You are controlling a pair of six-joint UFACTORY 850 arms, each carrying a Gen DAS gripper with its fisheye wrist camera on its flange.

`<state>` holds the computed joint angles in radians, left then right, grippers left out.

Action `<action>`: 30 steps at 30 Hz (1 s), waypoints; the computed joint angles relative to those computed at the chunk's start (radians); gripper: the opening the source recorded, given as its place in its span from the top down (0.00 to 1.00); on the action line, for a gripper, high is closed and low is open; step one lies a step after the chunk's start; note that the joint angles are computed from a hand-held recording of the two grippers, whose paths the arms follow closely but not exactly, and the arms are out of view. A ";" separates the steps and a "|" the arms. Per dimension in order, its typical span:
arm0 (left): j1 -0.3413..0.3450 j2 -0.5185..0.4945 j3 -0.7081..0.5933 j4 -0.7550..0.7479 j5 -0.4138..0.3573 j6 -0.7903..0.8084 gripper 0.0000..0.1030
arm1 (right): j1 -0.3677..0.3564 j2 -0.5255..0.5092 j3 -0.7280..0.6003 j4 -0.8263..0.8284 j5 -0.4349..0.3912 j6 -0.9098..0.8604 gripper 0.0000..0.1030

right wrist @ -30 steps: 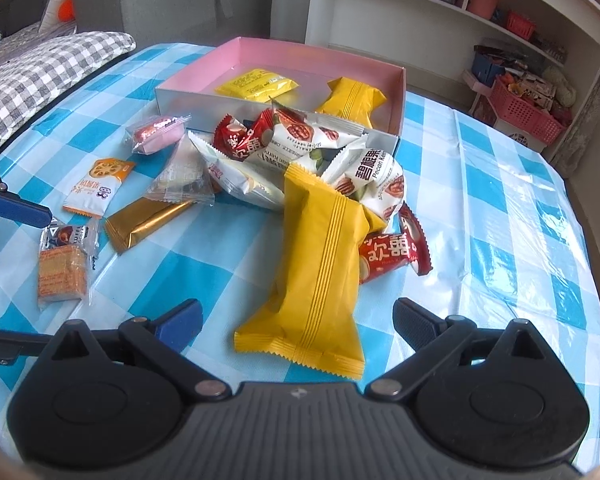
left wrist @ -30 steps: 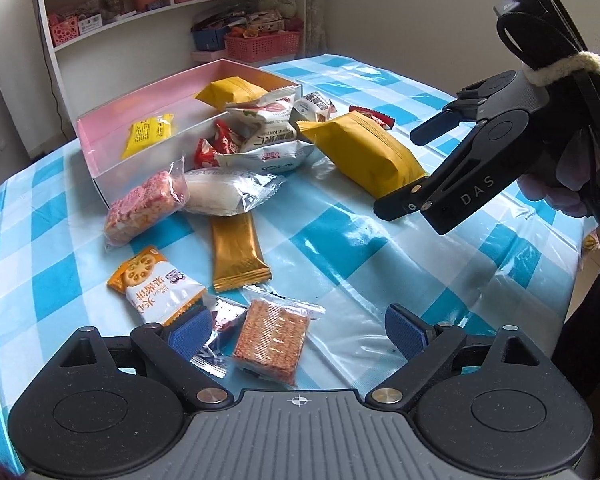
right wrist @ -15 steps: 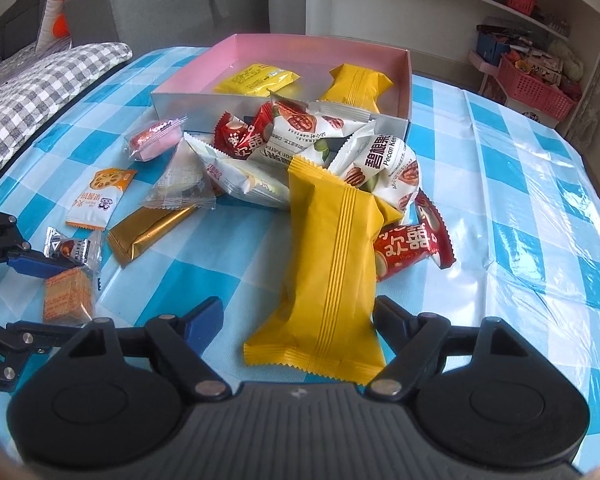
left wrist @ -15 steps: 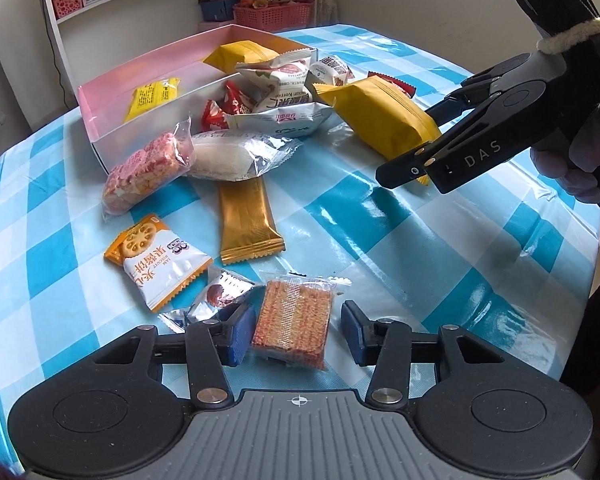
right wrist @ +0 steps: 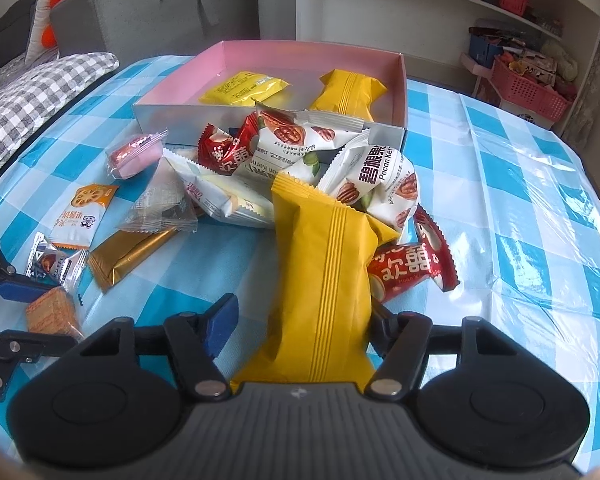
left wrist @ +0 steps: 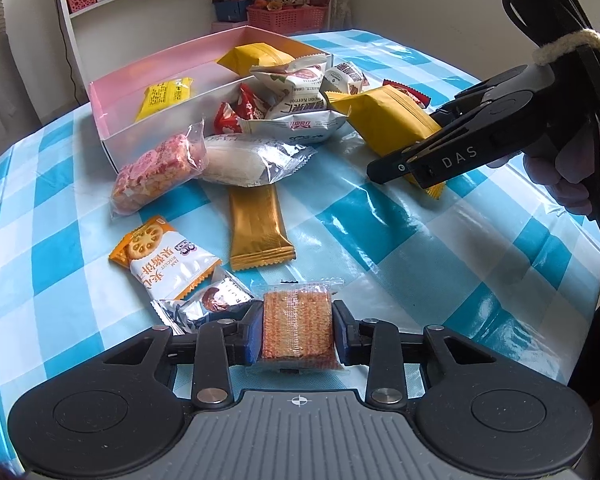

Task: Organize snacks
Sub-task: 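Carry the wafer pack and cake pack into the pink box and release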

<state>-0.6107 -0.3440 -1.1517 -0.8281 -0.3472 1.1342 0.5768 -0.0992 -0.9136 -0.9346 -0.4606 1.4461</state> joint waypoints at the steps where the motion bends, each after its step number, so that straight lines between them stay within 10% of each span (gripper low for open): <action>1: 0.000 0.001 0.002 0.000 0.001 -0.002 0.69 | 0.000 0.000 0.000 -0.002 -0.001 0.002 0.49; 7: -0.002 0.002 -0.002 0.021 0.000 -0.030 0.69 | 0.008 -0.004 -0.015 0.021 -0.035 -0.041 0.62; 30: 0.008 0.034 -0.040 -0.115 -0.023 0.030 0.69 | 0.016 0.067 -0.049 0.136 -0.088 -0.105 0.64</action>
